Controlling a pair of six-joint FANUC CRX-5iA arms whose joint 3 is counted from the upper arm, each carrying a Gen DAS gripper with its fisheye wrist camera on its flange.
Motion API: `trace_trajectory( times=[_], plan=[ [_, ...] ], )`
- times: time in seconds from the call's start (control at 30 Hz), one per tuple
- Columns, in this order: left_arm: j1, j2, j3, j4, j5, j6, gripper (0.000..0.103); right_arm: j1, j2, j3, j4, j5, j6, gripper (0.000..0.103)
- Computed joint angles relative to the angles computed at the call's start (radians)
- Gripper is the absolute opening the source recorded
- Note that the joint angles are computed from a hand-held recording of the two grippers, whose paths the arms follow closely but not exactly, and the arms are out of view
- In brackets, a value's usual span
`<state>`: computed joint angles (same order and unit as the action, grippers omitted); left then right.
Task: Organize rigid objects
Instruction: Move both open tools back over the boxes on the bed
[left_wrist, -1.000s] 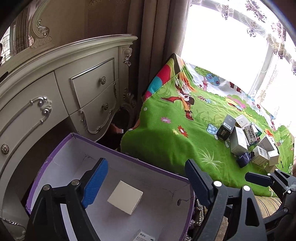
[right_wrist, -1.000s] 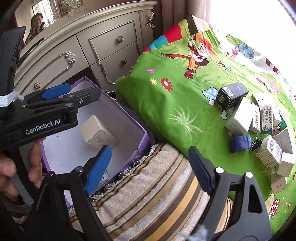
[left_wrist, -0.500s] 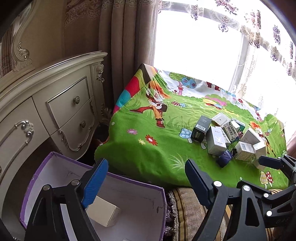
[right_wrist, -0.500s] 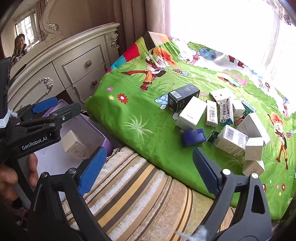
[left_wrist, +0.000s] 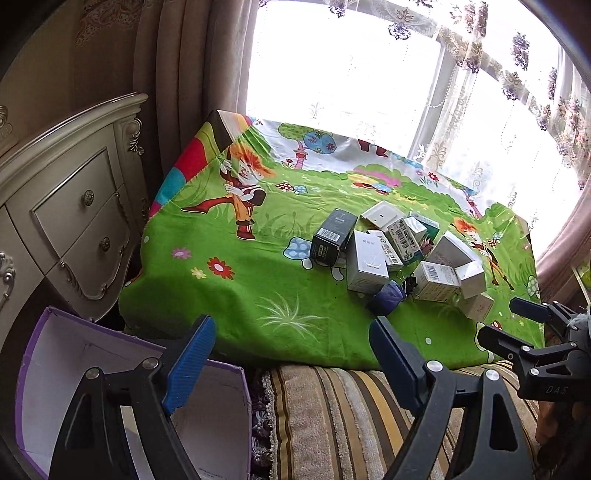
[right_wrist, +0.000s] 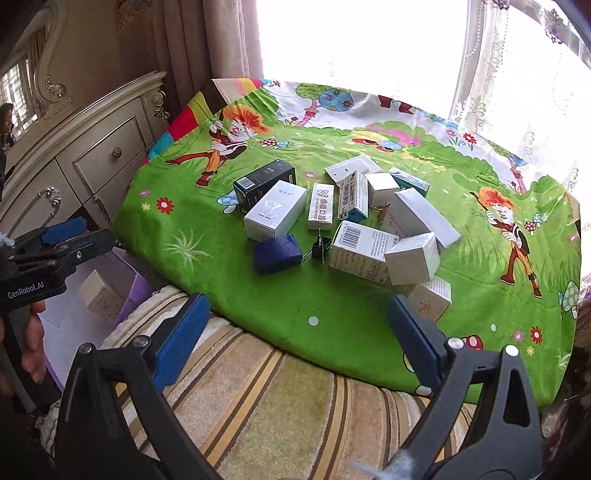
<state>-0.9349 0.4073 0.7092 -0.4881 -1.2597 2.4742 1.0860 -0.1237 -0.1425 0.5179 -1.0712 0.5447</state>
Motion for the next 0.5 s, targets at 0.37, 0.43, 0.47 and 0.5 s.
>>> trace_trajectory(
  times=[0.37, 0.43, 0.47, 0.5],
  plan=[
    [0.035, 0.102, 0.092, 0.157, 0.064, -0.124, 0.086, -0.096, -0.006, 0.007, -0.086, -0.074, 0.021, 0.098],
    [0.044, 0.12, 0.102, 0.19, 0.074, -0.149, 0.086, -0.122, -0.008, 0.008, -0.116, -0.074, 0.028, 0.098],
    [0.048, 0.13, 0.109, 0.204, 0.076, -0.162, 0.086, -0.132, -0.009, 0.009, -0.129, -0.075, 0.03, 0.098],
    [0.05, 0.142, 0.121, 0.215, 0.075, -0.176, 0.086, -0.144, -0.008, 0.01, -0.14, -0.075, 0.033, 0.098]
  ],
)
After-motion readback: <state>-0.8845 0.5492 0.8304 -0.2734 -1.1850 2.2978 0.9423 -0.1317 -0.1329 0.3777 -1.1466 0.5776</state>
